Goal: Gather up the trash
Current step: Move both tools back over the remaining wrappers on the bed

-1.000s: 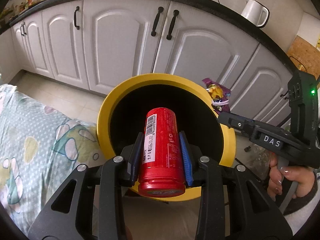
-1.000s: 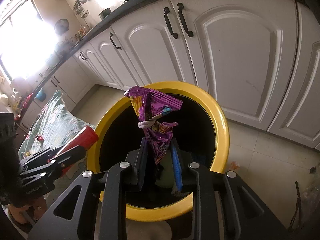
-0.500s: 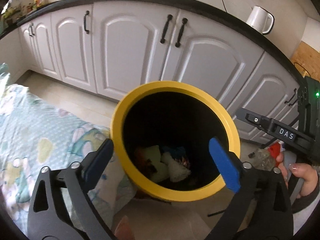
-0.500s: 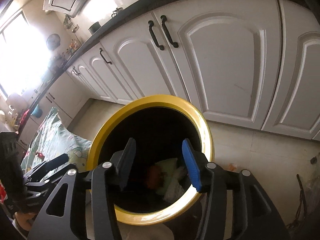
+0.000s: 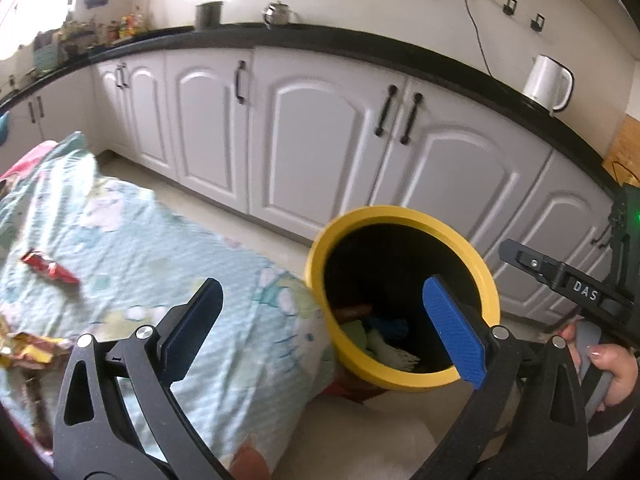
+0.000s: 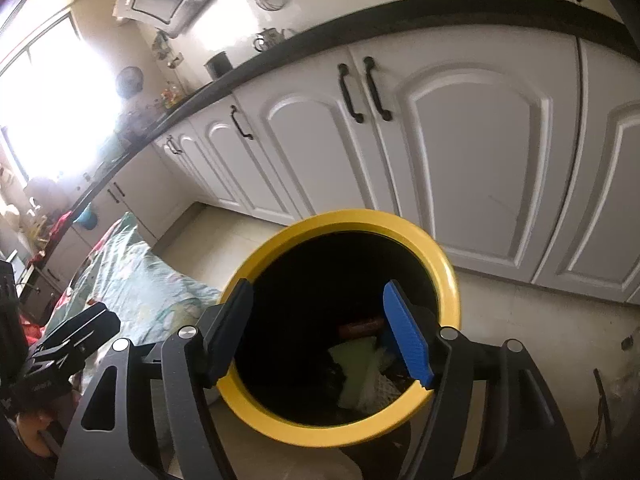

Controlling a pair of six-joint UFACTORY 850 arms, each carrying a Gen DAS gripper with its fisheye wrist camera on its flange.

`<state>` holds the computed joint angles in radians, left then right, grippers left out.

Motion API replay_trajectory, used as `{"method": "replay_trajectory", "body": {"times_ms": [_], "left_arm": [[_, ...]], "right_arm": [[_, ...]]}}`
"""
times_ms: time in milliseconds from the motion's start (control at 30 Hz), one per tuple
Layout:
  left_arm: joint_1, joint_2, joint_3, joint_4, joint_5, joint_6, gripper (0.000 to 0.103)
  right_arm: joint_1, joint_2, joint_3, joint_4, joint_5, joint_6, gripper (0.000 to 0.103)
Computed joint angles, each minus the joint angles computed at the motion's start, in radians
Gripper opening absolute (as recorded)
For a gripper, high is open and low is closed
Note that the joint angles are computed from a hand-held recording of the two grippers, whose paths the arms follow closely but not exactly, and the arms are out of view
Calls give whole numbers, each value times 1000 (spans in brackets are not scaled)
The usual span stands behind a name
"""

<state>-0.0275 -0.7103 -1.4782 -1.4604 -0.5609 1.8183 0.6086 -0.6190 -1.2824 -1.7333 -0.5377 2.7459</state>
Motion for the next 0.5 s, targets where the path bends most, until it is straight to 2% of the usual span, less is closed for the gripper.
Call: {"method": "replay_trajectory", "body": {"times_ms": [500], "left_arm": [[84,49,45,-140,20,86,92]], "right_arm": [[49,-60,-133,55,32,-175,67]]}}
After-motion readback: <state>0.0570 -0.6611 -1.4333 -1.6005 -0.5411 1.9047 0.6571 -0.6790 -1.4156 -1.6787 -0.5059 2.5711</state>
